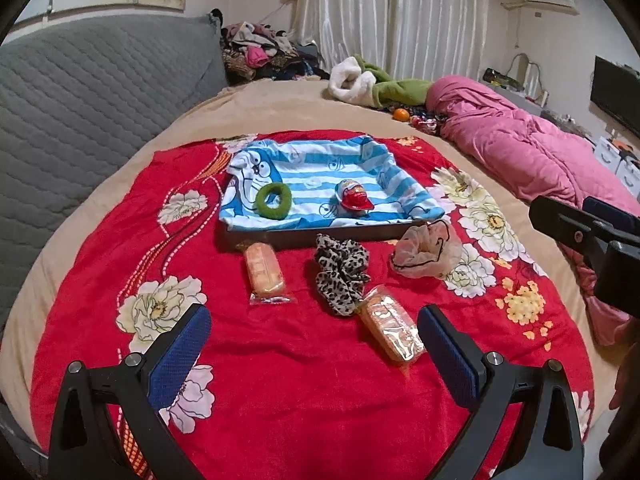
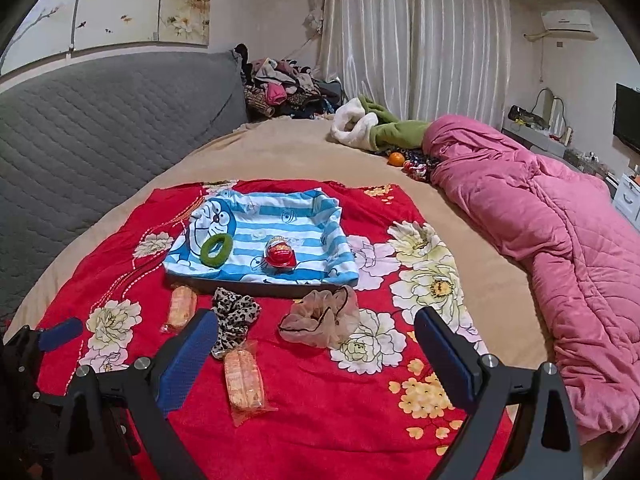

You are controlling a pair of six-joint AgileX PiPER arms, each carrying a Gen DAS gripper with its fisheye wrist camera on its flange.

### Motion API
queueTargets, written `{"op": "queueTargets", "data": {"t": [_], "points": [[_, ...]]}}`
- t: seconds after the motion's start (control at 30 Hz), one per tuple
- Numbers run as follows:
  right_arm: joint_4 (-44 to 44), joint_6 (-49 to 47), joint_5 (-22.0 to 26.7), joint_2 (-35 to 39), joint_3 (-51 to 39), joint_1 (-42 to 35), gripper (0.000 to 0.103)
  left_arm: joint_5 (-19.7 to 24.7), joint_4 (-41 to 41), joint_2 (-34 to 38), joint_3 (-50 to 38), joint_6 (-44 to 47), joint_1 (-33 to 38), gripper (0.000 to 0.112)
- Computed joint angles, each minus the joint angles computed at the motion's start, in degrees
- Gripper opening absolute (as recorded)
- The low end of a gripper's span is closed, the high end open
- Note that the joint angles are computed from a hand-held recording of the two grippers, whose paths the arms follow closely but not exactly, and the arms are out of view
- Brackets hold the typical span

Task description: Organize objects

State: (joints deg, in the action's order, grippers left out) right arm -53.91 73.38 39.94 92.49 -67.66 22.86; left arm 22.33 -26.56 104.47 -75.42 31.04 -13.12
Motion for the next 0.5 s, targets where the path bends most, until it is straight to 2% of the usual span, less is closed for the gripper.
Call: {"op": "queueTargets", "data": {"t": [0.3, 0.5], "points": [[0.60, -1.51, -0.26, 1.62, -1.27, 0.03, 0.099, 0.03, 0.04, 1.28, -0.80, -0.88, 1.09, 0.103], [0.32, -0.58, -1.80, 1.30, 1.09, -0.76, 0.099, -1.72, 1.59, 1.10, 1.13, -2.46, -0.03, 0.103]]}}
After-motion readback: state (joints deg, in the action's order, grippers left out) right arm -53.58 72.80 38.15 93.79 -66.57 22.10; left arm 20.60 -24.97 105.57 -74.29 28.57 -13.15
